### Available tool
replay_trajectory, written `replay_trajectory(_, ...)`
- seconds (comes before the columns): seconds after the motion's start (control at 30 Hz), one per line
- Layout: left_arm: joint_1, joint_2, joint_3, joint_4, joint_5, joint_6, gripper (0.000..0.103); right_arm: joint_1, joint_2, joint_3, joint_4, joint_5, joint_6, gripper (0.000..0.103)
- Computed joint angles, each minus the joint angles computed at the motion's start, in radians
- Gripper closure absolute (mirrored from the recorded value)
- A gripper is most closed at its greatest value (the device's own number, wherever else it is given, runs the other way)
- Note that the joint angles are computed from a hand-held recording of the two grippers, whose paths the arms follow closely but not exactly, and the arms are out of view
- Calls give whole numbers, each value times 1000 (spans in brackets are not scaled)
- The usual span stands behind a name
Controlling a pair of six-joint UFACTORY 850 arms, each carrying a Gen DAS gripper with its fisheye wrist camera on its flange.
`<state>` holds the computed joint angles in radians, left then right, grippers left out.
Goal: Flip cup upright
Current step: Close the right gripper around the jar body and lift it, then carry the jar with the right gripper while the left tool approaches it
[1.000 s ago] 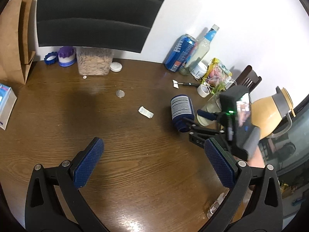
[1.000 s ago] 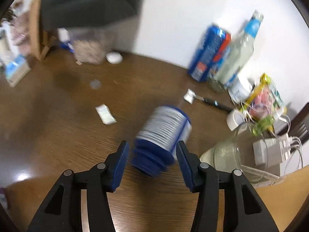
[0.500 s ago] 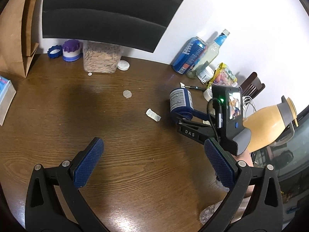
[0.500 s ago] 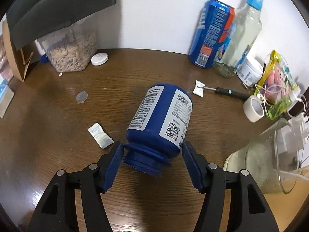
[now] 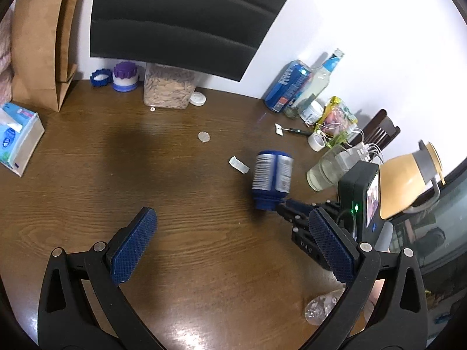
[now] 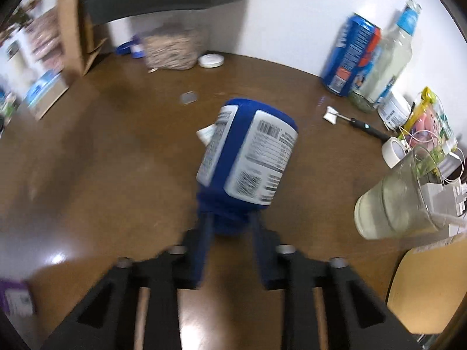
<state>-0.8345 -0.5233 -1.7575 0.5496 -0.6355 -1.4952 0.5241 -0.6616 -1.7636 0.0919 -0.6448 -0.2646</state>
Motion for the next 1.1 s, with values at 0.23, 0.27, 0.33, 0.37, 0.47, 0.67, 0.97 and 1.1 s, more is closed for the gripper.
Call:
replay_trajectory(0.23, -10, 38, 33, 84, -19, -57, 0, -14, 28, -11, 151, 45, 9, 6)
replay_trajectory(0.27, -7, 40, 38, 91, -16, -62, 0, -14, 3, -46, 131, 56, 68, 6)
replay_trajectory(0.33, 5, 41, 45, 89, -14, -56, 0, -20, -92, -185, 144, -9, 158, 6)
replay_trajectory(0.37, 11, 42, 49, 87, -14, -55, 0, -23, -153, -269, 197, -63, 167, 6)
replay_trajectory(0.47, 31, 56, 86, 88, 4, -76, 0, -2, -296, -465, 222, -183, 222, 6)
replay_trajectory(0.67, 48, 83, 146, 89, 20, -108, 0, 54, -313, -449, 80, -183, 303, 37)
replay_trajectory(0.97, -23, 171, 176, 176, -43, -188, 1, 69, 24, -73, 180, -20, 12, 37)
replay_trajectory(1.1, -100, 234, 204, 270, -91, -256, 0, 95, 262, 158, 328, 23, -236, 37)
